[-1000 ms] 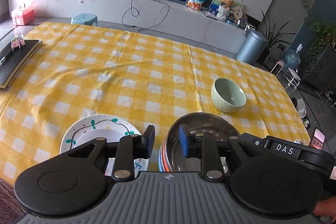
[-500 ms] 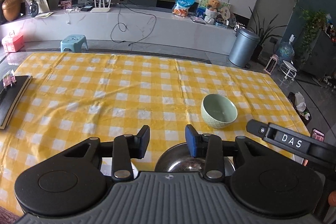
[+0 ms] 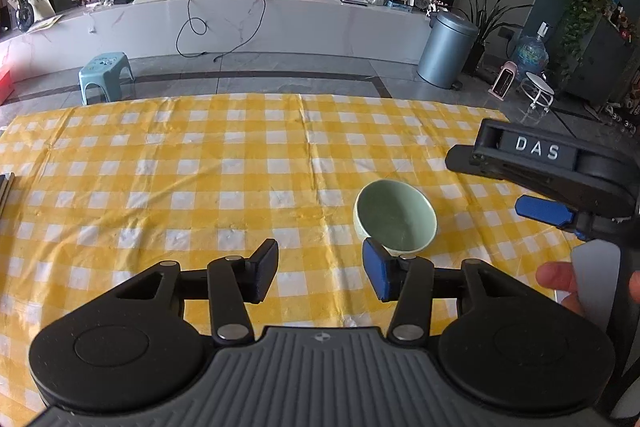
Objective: Organize plates and bowls
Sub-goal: 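Move the left tool to the pale green bowl rim and close it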
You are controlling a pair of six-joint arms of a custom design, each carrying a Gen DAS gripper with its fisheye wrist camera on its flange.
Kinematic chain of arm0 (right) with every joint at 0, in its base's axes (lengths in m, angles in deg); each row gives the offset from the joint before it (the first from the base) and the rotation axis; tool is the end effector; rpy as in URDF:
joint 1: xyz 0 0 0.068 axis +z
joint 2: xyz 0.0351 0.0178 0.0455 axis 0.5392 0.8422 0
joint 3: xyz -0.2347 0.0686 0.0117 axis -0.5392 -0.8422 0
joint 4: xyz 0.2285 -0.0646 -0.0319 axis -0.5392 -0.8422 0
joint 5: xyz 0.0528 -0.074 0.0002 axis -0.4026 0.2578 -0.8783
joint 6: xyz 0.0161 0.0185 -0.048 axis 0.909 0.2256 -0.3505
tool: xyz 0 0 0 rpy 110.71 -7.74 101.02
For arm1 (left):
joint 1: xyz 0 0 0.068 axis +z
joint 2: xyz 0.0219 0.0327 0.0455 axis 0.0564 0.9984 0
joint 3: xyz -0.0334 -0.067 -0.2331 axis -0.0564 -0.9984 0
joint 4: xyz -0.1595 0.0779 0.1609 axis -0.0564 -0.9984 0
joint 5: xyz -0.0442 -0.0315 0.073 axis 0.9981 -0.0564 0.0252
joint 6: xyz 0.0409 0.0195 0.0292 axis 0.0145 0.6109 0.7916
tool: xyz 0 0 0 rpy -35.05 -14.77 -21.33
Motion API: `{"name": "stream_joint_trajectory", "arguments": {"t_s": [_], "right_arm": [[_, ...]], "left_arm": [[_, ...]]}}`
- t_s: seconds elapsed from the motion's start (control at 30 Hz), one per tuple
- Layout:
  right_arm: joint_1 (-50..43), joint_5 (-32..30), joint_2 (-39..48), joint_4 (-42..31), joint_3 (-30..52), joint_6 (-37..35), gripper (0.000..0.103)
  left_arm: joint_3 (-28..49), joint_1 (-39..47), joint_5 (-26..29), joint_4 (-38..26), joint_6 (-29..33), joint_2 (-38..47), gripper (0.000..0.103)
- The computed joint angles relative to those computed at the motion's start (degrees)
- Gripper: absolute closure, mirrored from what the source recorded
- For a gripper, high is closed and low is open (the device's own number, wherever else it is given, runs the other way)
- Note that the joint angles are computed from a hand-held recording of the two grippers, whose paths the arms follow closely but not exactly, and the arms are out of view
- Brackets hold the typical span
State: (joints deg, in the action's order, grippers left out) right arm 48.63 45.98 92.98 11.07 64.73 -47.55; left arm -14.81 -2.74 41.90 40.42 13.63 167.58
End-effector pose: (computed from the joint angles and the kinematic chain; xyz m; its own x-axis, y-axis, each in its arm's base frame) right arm 0.2941 0.0825 0.1331 -0.7145 0.3208 -0.6217 0.1425 0.9368 0.3196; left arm 0.2237 -0.0261 0.0954 -0.7816 -0.0692 -0.6199 0.0334 0.9877 -0.1524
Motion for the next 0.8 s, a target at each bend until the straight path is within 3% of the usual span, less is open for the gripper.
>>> {"name": "stream_joint_trajectory", "arguments": {"t_s": [0.33, 0.5, 0.8], "right_arm": [[-5.67, -2.63, 13.55, 3.1, 3.9, -3.18, 0.034], [-7.8, -7.56, 16.65, 2.52, 6.53, -2.22, 0.052], [-8.96, -9.95, 22.04, -0.35, 12.32, -1.89, 0.074]], "left_arm": [[12.09, -1.14, 1.18, 0.21, -0.71, 18.36, 0.047], [18.2, -1.72, 3.63, -1.21, -1.03, 24.26, 0.047], [26.95, -1.21, 5.43, -2.93, -2.58, 32.54, 0.047]]}}
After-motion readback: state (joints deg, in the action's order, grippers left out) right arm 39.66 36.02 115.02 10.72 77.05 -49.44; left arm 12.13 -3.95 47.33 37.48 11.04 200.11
